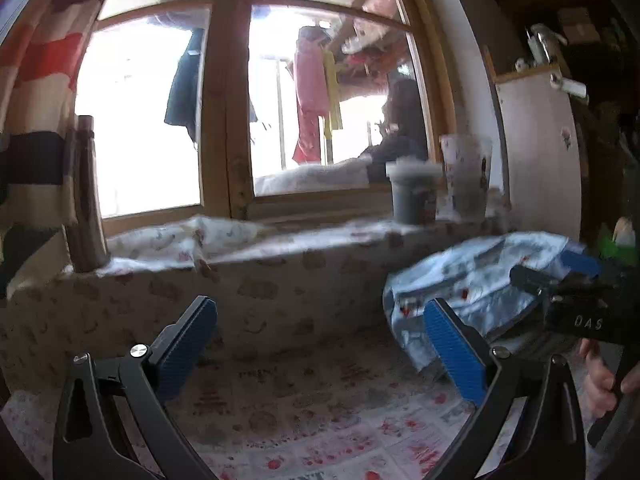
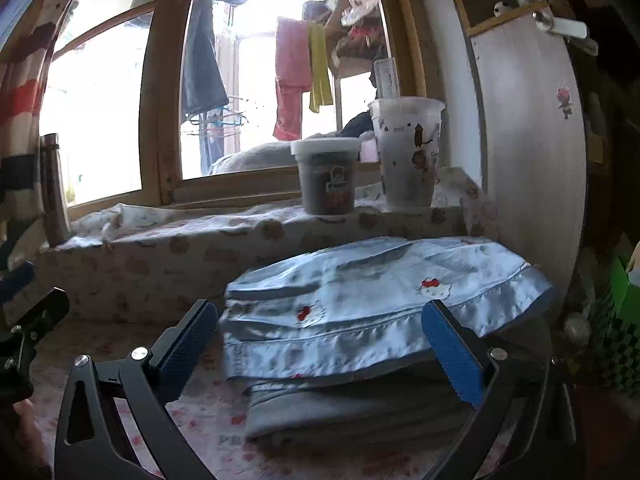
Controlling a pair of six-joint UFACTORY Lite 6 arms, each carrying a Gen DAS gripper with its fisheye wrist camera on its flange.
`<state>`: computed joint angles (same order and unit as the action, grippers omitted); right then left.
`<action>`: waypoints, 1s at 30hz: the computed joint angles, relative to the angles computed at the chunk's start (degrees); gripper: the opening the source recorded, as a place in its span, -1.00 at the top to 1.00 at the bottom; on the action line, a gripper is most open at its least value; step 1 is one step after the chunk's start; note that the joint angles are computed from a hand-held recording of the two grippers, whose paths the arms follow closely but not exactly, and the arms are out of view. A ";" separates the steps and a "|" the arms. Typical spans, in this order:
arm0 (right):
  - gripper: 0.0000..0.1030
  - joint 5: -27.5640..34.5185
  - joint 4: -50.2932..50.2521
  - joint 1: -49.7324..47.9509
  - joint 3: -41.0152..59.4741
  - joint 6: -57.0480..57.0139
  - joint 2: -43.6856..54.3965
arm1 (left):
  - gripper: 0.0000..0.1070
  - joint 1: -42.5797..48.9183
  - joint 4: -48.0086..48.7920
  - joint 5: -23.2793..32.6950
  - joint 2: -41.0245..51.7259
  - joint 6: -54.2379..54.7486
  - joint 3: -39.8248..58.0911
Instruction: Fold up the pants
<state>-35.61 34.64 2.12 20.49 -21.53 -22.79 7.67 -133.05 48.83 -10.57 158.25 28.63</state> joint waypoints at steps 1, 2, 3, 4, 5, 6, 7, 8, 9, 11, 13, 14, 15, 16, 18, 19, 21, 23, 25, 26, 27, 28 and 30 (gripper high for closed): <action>-0.99 -2.91 -0.40 0.19 -0.33 0.54 2.19 | -0.91 0.12 1.23 0.51 1.83 -0.44 0.65; -0.99 -3.79 -1.22 -0.13 -0.44 1.49 3.32 | -0.91 0.33 1.76 1.57 3.21 -0.16 0.80; -0.99 -3.35 -3.37 -1.29 -0.25 3.14 4.54 | -0.91 0.17 0.88 2.25 4.04 1.11 0.54; -0.99 -1.72 -5.69 -2.51 0.28 4.36 5.24 | -0.91 -0.46 -0.59 2.21 4.48 2.49 0.37; -0.99 -0.43 -7.24 -3.49 0.88 5.09 5.59 | -0.91 -0.92 -1.17 2.11 4.55 2.99 0.20; -0.99 0.10 -8.25 -4.29 1.02 5.83 5.79 | -0.91 -0.87 -0.83 2.26 4.62 2.69 0.06; -0.99 -0.63 -8.35 -4.88 0.51 6.75 5.84 | -0.91 -0.53 0.37 2.17 4.59 1.39 0.18; -0.99 -0.76 -8.63 -5.46 0.16 7.73 5.92 | -0.91 -0.15 1.48 2.16 4.66 0.17 0.38; -0.99 0.74 -10.23 -6.55 0.35 9.06 5.92 | -0.91 0.06 1.64 2.06 4.95 -0.31 0.67; -0.99 1.14 -11.35 -7.47 0.16 10.36 5.70 | -0.91 0.52 2.36 1.06 6.28 -2.26 2.13; -0.99 0.21 -9.93 -7.52 -0.10 10.00 5.78 | -0.91 0.38 3.53 -1.14 8.74 -4.62 4.82; -0.99 0.31 -9.86 -7.52 0.02 9.90 5.99 | -0.91 0.09 3.73 -2.55 9.62 -5.55 5.93; -0.99 0.23 -8.31 -6.95 0.24 8.53 6.21 | -0.91 0.00 3.54 -3.32 9.98 -6.04 6.41; -0.99 -0.23 -5.84 -6.00 0.40 6.38 6.32 | -0.91 0.03 2.78 -3.22 9.88 -5.61 6.14; -0.99 -0.97 -1.97 -4.26 0.48 2.95 6.21 | -0.92 -0.15 2.07 -3.12 9.57 -4.69 5.67; -0.99 -1.13 -1.12 -3.72 0.63 1.93 6.37 | -0.92 -0.44 1.74 -3.47 9.57 -4.22 5.65; -0.99 -1.92 1.19 -2.52 0.60 -0.24 6.31 | -0.92 -0.99 0.99 -3.98 9.40 -3.16 5.47; -0.99 -3.09 2.60 -1.33 0.33 -1.66 6.20 | -0.92 -1.22 0.54 -4.18 9.24 -2.57 5.29; -0.99 -3.25 2.58 -0.90 0.21 -2.08 6.08 | -0.92 -1.13 0.27 -4.29 9.11 -2.71 5.29; -0.99 -3.04 2.65 -0.84 0.10 -2.23 5.85 | -0.92 -0.97 0.03 -4.30 9.06 -2.78 5.22; -0.99 -2.73 2.42 -1.07 0.27 -2.06 5.98 | -0.92 -0.93 0.01 -4.40 9.15 -2.96 5.37; -0.99 -2.27 2.14 -1.42 0.43 -1.68 6.08 | -0.92 -0.83 0.14 -4.41 9.26 -3.19 5.50; -0.99 -1.18 0.75 -2.55 0.80 -0.25 6.35 | -0.92 -1.00 -0.65 -4.62 9.18 -2.64 5.38</action>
